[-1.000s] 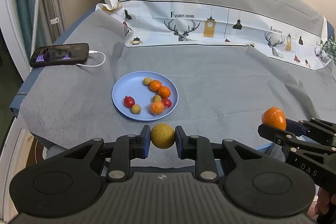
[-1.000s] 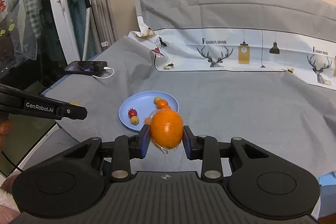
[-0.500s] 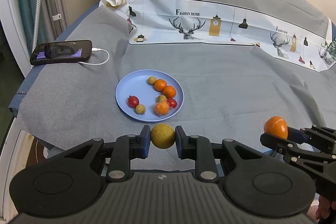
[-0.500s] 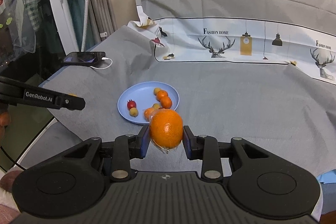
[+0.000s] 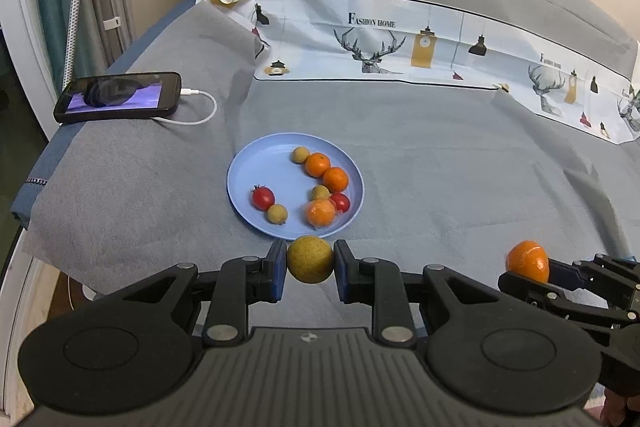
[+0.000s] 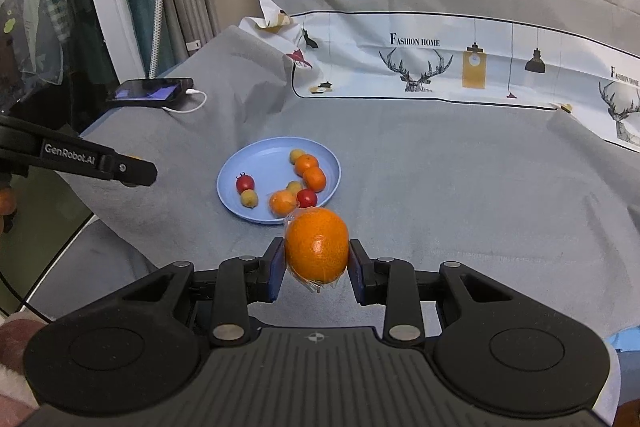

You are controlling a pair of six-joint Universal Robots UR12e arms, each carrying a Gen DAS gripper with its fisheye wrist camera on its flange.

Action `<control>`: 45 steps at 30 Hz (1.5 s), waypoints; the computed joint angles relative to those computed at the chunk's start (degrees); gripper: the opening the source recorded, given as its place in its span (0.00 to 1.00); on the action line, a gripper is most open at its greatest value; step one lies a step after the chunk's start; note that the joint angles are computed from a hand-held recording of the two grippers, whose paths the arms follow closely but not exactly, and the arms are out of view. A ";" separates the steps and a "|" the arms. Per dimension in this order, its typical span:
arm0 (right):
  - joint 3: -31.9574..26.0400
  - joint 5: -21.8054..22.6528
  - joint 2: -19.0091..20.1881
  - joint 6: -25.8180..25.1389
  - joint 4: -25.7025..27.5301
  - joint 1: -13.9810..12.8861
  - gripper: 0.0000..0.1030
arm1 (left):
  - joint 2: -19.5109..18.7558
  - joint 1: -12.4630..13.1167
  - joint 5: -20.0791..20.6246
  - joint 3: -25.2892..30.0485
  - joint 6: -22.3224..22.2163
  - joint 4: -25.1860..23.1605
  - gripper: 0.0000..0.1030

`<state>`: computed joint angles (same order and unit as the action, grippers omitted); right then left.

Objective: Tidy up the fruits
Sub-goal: 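Carry the held yellow fruit and mandarin toward the blue plate, then open both tools over the blue plate to drop the fruits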

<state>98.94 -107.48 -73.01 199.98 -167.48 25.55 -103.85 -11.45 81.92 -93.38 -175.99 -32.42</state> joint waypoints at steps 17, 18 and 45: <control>-8.15 5.72 6.31 -4.34 4.08 -3.30 0.33 | -8.67 -1.04 3.96 9.98 0.99 -4.00 0.26; -8.93 6.35 6.94 -4.61 4.47 -3.56 0.33 | -9.35 -1.06 4.00 10.71 1.12 -4.40 0.26; -25.35 14.44 20.42 -12.94 12.02 -6.72 0.35 | -21.73 -1.31 6.32 24.19 5.18 -12.73 0.57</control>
<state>73.59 -93.03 -52.59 187.04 -155.46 18.82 -125.58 -12.76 88.24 -69.20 -170.81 -45.14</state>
